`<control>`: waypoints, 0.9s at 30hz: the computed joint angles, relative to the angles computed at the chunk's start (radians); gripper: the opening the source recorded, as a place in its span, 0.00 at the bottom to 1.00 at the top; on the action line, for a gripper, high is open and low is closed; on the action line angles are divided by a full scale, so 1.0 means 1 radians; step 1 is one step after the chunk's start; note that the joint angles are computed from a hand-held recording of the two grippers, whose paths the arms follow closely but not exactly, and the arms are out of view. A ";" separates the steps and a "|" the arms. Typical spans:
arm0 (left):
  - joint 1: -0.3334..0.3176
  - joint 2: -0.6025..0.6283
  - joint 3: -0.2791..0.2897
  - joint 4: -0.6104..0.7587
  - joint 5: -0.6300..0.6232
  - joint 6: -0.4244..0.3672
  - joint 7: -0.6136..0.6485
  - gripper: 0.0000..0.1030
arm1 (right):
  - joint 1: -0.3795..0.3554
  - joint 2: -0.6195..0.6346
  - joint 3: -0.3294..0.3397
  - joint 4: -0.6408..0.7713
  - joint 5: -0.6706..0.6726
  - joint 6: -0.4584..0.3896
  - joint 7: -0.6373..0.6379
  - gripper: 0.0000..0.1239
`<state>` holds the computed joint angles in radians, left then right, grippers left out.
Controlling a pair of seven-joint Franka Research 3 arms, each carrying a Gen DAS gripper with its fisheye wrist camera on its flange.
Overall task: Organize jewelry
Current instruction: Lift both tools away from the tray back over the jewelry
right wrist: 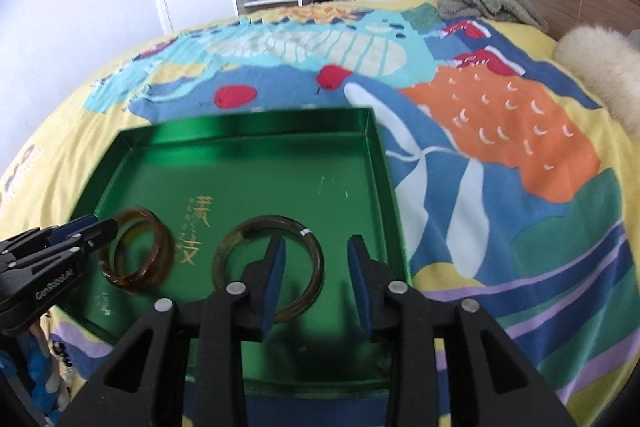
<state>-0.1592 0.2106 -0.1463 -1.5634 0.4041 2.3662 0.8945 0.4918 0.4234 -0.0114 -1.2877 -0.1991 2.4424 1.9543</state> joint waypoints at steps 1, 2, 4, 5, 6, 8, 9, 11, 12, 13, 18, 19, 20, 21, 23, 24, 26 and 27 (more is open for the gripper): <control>-0.001 -0.021 0.001 -0.015 0.009 0.005 -0.003 0.35 | 0.004 -0.029 -0.003 -0.029 -0.006 0.020 0.010 0.25; -0.002 -0.049 0.001 -0.038 0.020 0.019 -0.007 0.36 | 0.007 -0.058 -0.004 -0.056 -0.014 0.040 0.022 0.26; 0.000 -0.108 -0.001 -0.078 0.037 0.031 -0.023 0.37 | 0.008 -0.123 0.000 -0.115 -0.030 0.080 0.045 0.27; 0.003 -0.139 -0.003 -0.098 0.039 0.039 -0.027 0.37 | 0.008 -0.153 0.003 -0.139 -0.041 0.095 0.056 0.27; 0.007 -0.175 -0.006 -0.121 0.042 0.045 -0.035 0.37 | 0.009 -0.185 0.007 -0.162 -0.056 0.108 0.070 0.28; 0.016 -0.243 -0.011 -0.166 0.049 0.060 -0.056 0.37 | 0.003 -0.255 0.023 -0.216 -0.081 0.140 0.090 0.29; 0.021 -0.279 -0.015 -0.189 0.057 0.066 -0.070 0.38 | 0.000 -0.289 0.031 -0.241 -0.099 0.154 0.106 0.31; 0.033 -0.347 -0.025 -0.230 0.079 0.074 -0.102 0.38 | -0.012 -0.364 0.051 -0.299 -0.145 0.188 0.151 0.32; 0.039 -0.384 -0.030 -0.255 0.087 0.079 -0.115 0.38 | -0.020 -0.398 0.064 -0.325 -0.167 0.200 0.176 0.33; 0.045 -0.422 -0.035 -0.279 0.092 0.080 -0.124 0.38 | -0.029 -0.428 0.077 -0.346 -0.188 0.207 0.199 0.34; 0.068 -0.587 -0.057 -0.375 0.091 0.076 -0.134 0.38 | -0.084 -0.568 0.153 -0.440 -0.259 0.220 0.281 0.37; 0.072 -0.624 -0.064 -0.395 0.097 0.068 -0.133 0.40 | -0.097 -0.597 0.167 -0.462 -0.263 0.229 0.293 0.37; 0.076 -0.656 -0.069 -0.413 0.100 0.066 -0.131 0.41 | -0.108 -0.624 0.180 -0.483 -0.264 0.234 0.300 0.37; 0.078 -0.687 -0.072 -0.432 0.100 0.063 -0.129 0.45 | -0.118 -0.651 0.191 -0.503 -0.257 0.238 0.299 0.37; 0.083 -0.753 -0.079 -0.469 0.100 0.050 -0.125 0.51 | -0.133 -0.709 0.208 -0.551 -0.236 0.251 0.289 0.37; 0.087 -0.783 -0.082 -0.487 0.099 0.042 -0.126 0.55 | -0.139 -0.740 0.214 -0.578 -0.223 0.257 0.279 0.37; 0.090 -0.853 -0.084 -0.526 0.093 0.023 -0.126 0.57 | -0.155 -0.804 0.229 -0.629 -0.205 0.260 0.260 0.37; 0.089 -0.878 -0.082 -0.540 0.086 0.016 -0.120 0.57 | -0.162 -0.834 0.235 -0.655 -0.194 0.264 0.251 0.37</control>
<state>-0.0702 -0.6678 -0.2283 -2.1038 0.4906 2.3819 0.7741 0.3296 -0.4102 0.2234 -1.9424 -0.3931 2.7066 2.2055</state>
